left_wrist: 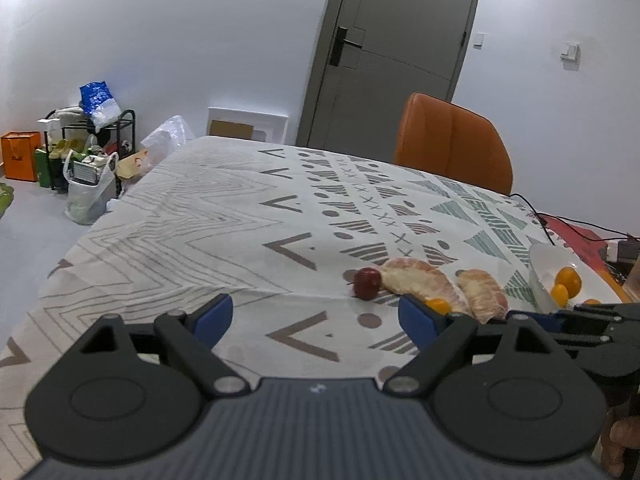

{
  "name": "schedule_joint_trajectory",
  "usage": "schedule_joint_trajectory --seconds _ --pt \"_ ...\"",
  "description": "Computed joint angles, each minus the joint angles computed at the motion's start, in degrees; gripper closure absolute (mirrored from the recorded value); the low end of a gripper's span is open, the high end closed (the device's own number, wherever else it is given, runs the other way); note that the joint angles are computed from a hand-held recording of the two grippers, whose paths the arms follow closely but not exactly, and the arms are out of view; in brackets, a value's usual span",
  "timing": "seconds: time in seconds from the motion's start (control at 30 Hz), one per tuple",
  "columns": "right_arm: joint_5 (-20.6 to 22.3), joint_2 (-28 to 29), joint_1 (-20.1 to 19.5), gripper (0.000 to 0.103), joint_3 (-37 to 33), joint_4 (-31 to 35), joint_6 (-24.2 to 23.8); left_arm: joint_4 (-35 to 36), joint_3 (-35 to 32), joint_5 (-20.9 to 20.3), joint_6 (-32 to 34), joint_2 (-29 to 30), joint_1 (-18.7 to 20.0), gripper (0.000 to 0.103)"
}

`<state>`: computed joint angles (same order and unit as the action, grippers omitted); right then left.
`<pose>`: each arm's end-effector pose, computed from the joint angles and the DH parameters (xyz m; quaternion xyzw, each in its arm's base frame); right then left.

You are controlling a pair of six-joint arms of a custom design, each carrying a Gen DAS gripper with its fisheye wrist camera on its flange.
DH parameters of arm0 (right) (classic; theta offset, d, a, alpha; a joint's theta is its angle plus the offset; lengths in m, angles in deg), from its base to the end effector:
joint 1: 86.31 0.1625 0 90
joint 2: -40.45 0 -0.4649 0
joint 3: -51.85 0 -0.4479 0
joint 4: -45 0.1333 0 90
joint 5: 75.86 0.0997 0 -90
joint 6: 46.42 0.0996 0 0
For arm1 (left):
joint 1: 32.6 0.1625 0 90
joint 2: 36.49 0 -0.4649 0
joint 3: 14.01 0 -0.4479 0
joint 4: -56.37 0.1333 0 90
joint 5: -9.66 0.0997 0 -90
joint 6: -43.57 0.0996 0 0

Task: Organize fruits
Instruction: 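Grasp a peeled pomelo segment with the right tool while the left tool grasps a tangerine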

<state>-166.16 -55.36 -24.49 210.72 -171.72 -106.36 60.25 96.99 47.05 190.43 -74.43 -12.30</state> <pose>-0.0196 -0.3178 0.2709 0.2311 -0.8176 0.3774 0.3684 -0.3143 -0.3428 -0.0616 0.2315 0.8615 -0.4078 0.1949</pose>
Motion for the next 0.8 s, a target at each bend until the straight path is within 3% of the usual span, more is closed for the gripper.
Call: schedule_joint_trajectory --seconds 0.03,0.2,0.37,0.53,0.8 --pt "0.1 -0.5 -0.2 0.093 0.1 0.6 0.0 0.0 -0.1 0.3 0.2 0.1 0.0 0.016" --pt "1.4 -1.2 -0.8 0.091 0.7 -0.1 0.3 -0.6 -1.0 0.9 1.0 0.7 0.0 0.017" --pt "1.1 0.6 0.4 0.074 -0.1 -1.2 0.7 -1.2 -1.6 1.7 2.1 0.9 0.0 0.023" --pt "0.2 4.6 1.8 0.054 -0.5 -6.3 -0.4 -1.6 -2.0 2.2 2.6 1.1 0.3 0.032" --pt "-1.3 6.0 2.8 0.056 -2.0 -6.6 -0.3 -1.6 -2.4 3.3 2.4 1.3 1.2 0.043"
